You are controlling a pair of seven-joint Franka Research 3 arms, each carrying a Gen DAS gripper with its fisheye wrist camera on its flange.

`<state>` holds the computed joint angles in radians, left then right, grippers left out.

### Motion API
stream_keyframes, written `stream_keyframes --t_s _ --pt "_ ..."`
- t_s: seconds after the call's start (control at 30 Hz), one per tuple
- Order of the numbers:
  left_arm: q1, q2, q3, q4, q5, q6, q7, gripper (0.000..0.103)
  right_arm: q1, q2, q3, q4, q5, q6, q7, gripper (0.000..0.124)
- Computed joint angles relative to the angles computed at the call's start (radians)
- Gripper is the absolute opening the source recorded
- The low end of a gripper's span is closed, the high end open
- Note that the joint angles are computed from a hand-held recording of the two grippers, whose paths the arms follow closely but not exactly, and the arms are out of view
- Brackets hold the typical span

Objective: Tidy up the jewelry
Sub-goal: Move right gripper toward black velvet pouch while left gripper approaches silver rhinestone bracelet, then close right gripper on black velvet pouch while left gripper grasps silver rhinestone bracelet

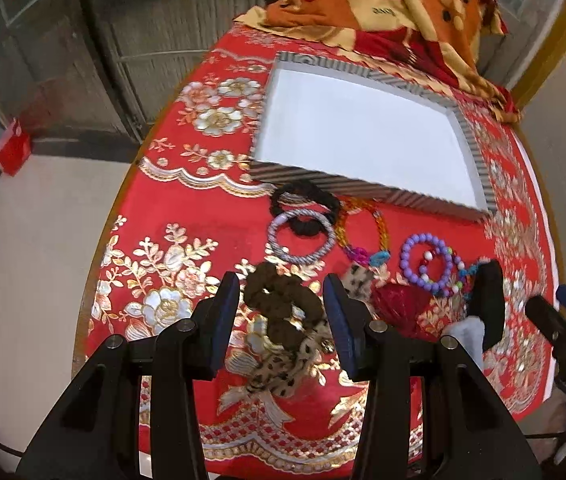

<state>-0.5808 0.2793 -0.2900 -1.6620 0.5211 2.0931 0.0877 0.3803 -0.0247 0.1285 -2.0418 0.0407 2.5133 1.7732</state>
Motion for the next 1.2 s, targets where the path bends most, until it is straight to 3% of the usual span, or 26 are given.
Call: stream_keyframes --t_s 0.2,0.4,0.53,0.7,1.2 --pt "0.059 -0.073 0.007 -0.122 -0.052 0.087 -0.025 0.043 -0.014 0.006 -0.015 -0.018 0.071 0.026 -0.078 0.099" --pt "0.106 -0.065 0.005 -0.148 -0.097 0.158 0.047 0.043 -0.032 0.013 -0.025 -0.031 0.080 0.046 -0.134 0.099" --pt "0.140 -0.040 0.004 -0.164 -0.169 0.246 0.135 0.043 -0.038 0.030 -0.029 -0.032 0.098 0.035 -0.177 0.087" --pt "0.134 0.013 0.015 -0.111 -0.170 0.212 0.194 0.043 -0.047 0.055 -0.033 -0.025 0.188 -0.003 -0.234 0.082" --pt "0.104 0.197 0.035 0.106 -0.204 0.091 0.369 0.042 -0.052 0.111 -0.038 0.017 0.217 -0.060 -0.256 0.080"
